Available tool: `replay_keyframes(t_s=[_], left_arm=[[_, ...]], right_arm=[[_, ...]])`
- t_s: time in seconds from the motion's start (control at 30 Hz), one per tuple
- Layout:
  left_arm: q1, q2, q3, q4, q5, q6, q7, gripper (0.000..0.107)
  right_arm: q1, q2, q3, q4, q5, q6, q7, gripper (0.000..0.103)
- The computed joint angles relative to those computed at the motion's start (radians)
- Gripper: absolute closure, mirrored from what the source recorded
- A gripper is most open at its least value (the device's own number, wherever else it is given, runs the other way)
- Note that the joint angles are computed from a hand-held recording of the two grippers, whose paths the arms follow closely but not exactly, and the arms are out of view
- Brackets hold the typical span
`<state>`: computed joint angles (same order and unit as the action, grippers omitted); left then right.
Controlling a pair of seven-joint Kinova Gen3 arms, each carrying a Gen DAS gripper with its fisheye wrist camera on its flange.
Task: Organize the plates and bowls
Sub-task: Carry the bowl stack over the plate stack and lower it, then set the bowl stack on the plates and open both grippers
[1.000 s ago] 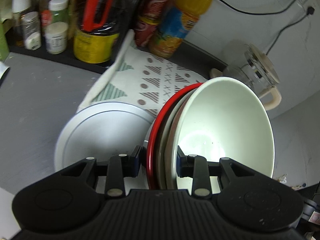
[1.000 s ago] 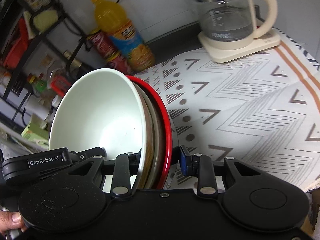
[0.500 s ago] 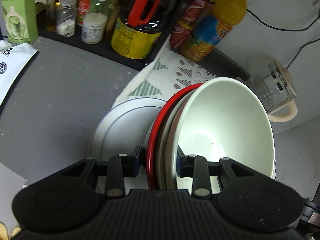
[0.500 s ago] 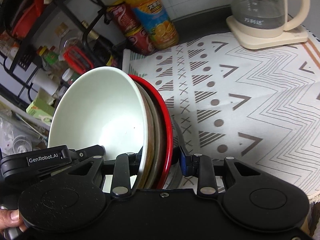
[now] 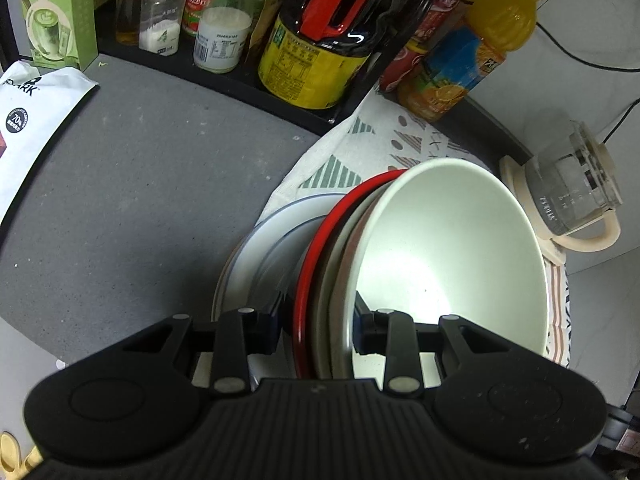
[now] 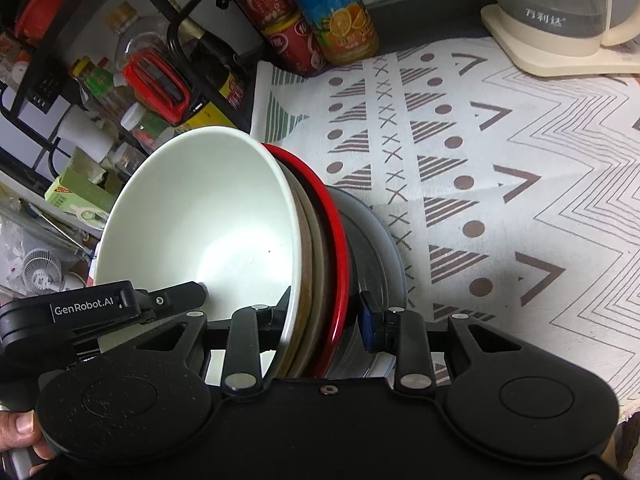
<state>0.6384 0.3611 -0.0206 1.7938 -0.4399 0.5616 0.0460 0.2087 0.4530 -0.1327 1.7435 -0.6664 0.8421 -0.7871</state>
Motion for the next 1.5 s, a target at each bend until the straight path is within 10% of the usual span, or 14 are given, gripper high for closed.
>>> replay_keyframes(t_s=[0.57, 1.5], left_arm=[[-0.011, 0.017, -0.01, 0.015, 0.049, -0.023, -0.001, 0.076], [0.1, 0.071, 0.039, -0.258, -0.163, 0.339, -0.021, 0.022]], right_arm=[[-0.033, 0.024, 0.003, -0.016, 0.074, 0.007, -0.046, 0.072], [0.125, -0.144, 0.033, 0.154, -0.247, -0.147, 0.27, 0.005]])
